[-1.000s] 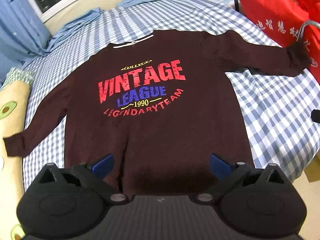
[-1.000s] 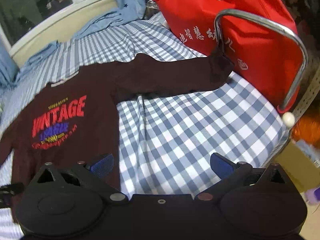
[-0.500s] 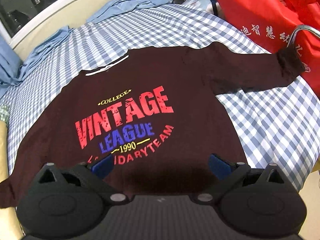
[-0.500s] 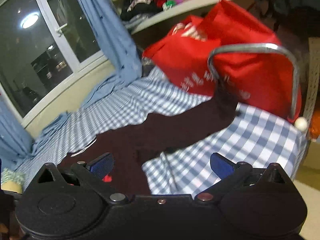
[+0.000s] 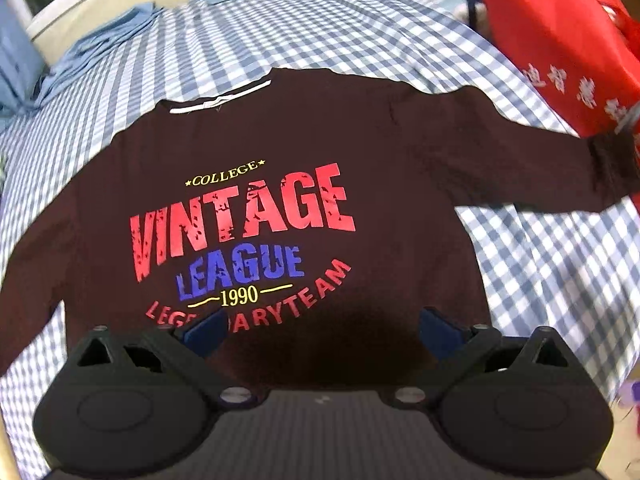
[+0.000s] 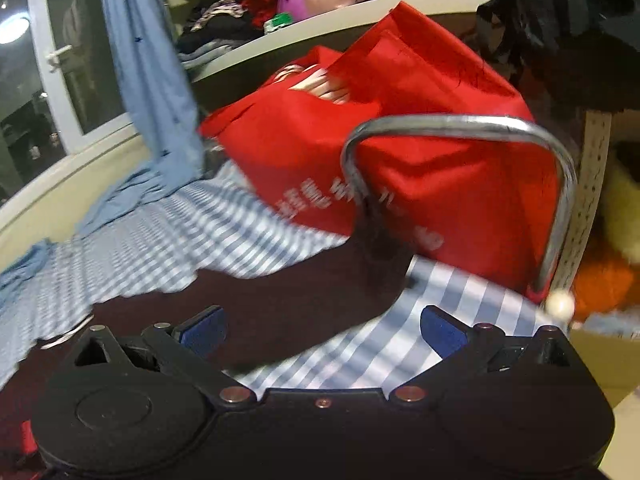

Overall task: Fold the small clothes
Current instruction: 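Reach the right tool to the sleeve cuff near the red bag and grasp it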

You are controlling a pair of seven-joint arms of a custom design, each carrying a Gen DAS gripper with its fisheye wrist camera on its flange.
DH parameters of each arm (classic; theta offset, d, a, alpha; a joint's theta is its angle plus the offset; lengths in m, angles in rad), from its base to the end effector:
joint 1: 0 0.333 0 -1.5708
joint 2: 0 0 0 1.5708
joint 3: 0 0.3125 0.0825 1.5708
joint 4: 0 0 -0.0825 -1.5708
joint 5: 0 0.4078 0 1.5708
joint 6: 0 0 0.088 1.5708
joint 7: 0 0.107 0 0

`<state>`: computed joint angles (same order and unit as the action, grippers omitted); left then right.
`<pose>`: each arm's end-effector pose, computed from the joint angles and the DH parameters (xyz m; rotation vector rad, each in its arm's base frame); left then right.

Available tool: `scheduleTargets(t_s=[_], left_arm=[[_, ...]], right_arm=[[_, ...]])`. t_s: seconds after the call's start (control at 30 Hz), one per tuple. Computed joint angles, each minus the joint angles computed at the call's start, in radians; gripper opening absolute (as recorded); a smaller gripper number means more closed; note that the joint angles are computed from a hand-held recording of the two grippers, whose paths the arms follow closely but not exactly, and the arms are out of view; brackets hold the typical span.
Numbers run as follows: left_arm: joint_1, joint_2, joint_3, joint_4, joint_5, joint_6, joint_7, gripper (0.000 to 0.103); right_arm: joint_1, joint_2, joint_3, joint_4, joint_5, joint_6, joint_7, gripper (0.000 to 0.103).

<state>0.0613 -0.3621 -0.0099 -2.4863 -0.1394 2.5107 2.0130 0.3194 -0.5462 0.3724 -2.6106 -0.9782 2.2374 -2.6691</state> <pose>0.4779 0.0256 0.4443 -1.6880 2.2754 -0.4066 0.3407 0.2473 0.4335 -0.9067 2.1819 -1.0182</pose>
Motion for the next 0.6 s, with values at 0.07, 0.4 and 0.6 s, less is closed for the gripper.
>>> scheduleTargets(t_s=[0.07,0.4,0.6], left_arm=[[0.016,0.015,-0.026,0.007,0.035,0.007,-0.061,0.102],[0.050,0.081,-0.082,0.059,0.213,-0.025,-0.359,0.102],[0.049,0.083,-0.088,0.056,0.290,-0.053,-0.495,0.102]], right_arm=[[-0.042,0.015,-0.056,-0.011,-0.055,0.086,-0.017,0.103],[-0.213,0.217,-0.177,0.066,-0.217,0.248,-0.087,0.102],[-0.214,0.312,-0.244,0.109,-0.232,0.264,-0.192,0.088]])
